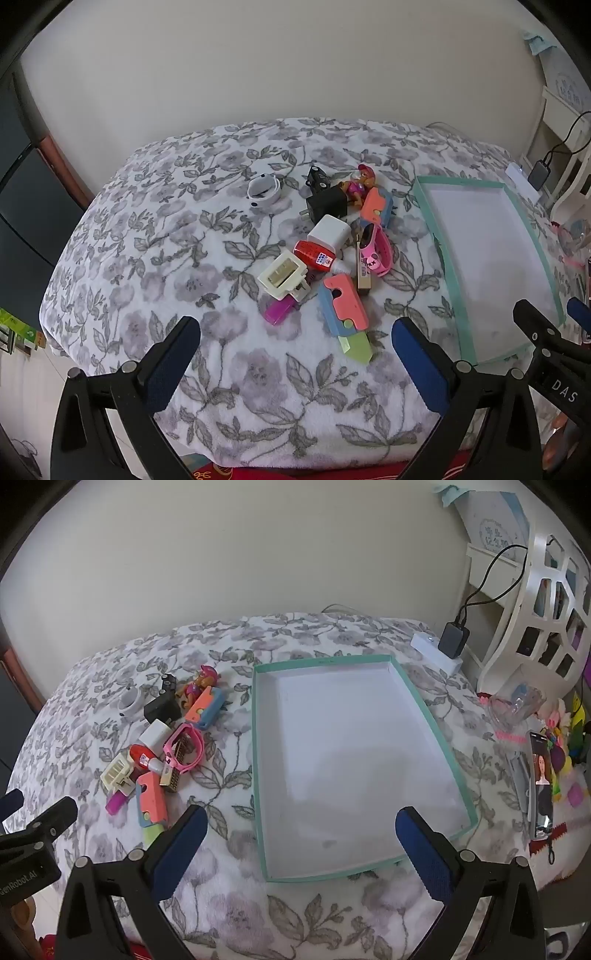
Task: Organize rigid objects
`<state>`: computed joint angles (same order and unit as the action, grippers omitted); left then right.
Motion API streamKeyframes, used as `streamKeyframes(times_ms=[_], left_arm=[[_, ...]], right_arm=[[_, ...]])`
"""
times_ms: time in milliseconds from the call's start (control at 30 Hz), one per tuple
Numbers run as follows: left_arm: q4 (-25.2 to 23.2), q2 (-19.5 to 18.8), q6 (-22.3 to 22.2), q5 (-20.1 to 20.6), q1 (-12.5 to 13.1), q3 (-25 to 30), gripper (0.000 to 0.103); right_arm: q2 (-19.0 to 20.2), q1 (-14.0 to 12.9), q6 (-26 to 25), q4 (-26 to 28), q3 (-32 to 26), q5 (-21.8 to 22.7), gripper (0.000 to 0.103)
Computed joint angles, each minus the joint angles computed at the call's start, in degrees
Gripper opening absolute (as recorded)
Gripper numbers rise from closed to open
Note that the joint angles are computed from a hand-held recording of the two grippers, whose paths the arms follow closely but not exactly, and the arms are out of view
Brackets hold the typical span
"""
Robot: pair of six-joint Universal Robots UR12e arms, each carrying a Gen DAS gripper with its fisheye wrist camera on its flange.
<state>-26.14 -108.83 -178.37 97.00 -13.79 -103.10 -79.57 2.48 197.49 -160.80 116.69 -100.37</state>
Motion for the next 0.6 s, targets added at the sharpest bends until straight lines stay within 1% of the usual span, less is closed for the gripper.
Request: streamKeyframes(times_ms=[267, 600], left_arm=[[-0.43, 0.02, 0.03, 0.09, -0.02, 0.10, 0.103], [-0.77, 0.05, -0.08, 0.13, -0.01, 0.15, 0.103]], right_arm=[[0.18, 0.07, -0.04, -0.68, 0.13, -0.17, 0.103], [0.16, 0.02, 0.15, 0.04, -0.02, 0.16, 0.103]])
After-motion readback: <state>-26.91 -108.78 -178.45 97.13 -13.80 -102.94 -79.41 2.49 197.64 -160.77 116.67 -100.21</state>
